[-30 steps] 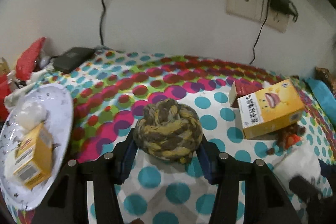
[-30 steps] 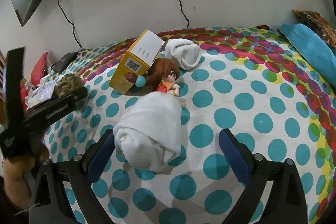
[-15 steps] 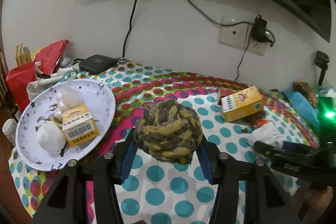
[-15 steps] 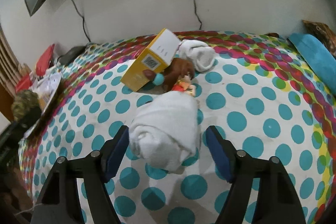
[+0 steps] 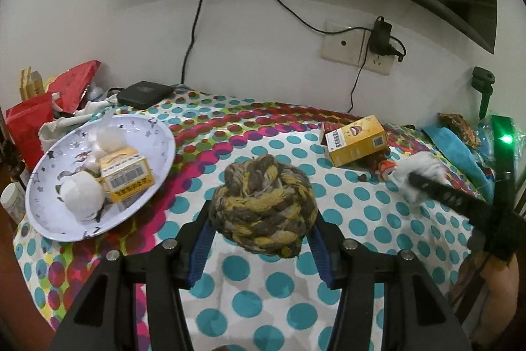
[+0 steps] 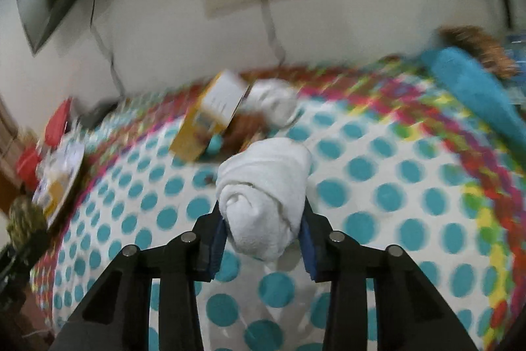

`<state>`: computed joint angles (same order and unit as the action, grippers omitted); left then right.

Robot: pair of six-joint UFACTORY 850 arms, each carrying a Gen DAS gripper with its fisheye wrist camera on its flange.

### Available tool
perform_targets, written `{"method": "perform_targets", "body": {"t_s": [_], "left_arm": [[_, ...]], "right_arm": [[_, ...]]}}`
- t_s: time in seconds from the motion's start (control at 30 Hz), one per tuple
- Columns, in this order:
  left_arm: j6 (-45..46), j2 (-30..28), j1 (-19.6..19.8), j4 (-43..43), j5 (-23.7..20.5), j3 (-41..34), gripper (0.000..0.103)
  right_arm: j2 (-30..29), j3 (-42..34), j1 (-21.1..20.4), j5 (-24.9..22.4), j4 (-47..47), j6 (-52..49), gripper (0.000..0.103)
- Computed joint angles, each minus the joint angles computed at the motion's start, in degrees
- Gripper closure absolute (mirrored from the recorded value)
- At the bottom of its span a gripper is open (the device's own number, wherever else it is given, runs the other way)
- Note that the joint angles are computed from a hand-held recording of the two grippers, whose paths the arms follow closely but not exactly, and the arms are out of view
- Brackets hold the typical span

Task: Organize objects
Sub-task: 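Place the rope ball on the plate with the left tool while the right tool carries the towel roll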

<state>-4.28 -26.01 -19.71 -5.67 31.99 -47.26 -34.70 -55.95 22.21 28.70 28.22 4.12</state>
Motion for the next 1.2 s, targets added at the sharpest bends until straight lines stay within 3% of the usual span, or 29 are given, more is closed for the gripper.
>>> {"method": "perform_targets", "body": {"t_s": [0.1,0.23,0.37,0.5,0.7,0.87,1.1,1.2], "left_arm": [[0.31,1.12,0.70,-0.99,1.04,1.25,0.049],[2.03,2.81,1.88,-2.64,2.24,2.82,0.049],[5.92,4.41,5.47,-6.46,4.13,3.83,0.049],[11.43,2.71,11.63,-15.19,-0.67,-0.10,0.049],[21.02,-2.56,16.86,-23.95,-6.65,-7.63,0.049],[27.31,-6.25,18.28,-29.60,-9.42,-12.96,0.049],[22.87,-11.58,19.88,-24.44,-16.06,-20.87,0.049],[27.04,-13.84,20.13,-29.77,-19.05,-23.83,0.049]], "right_arm": [[1.01,1.37,2.13,5.96,15.01,-9.18,0.067],[-0.03,-0.76,1.79,3.48,21.72,-14.53,0.067],[-0.39,-1.16,1.82,3.20,21.74,-15.33,0.067],[-0.82,-1.86,2.95,3.92,23.99,-20.50,0.067],[-1.54,-3.37,5.38,6.42,29.51,-30.38,0.067],[-1.89,-4.10,5.73,6.11,30.85,-32.90,0.066],[-2.20,-4.82,5.35,4.28,31.28,-34.10,0.066],[-2.15,-4.70,5.46,4.46,30.65,-33.72,0.066]]}}
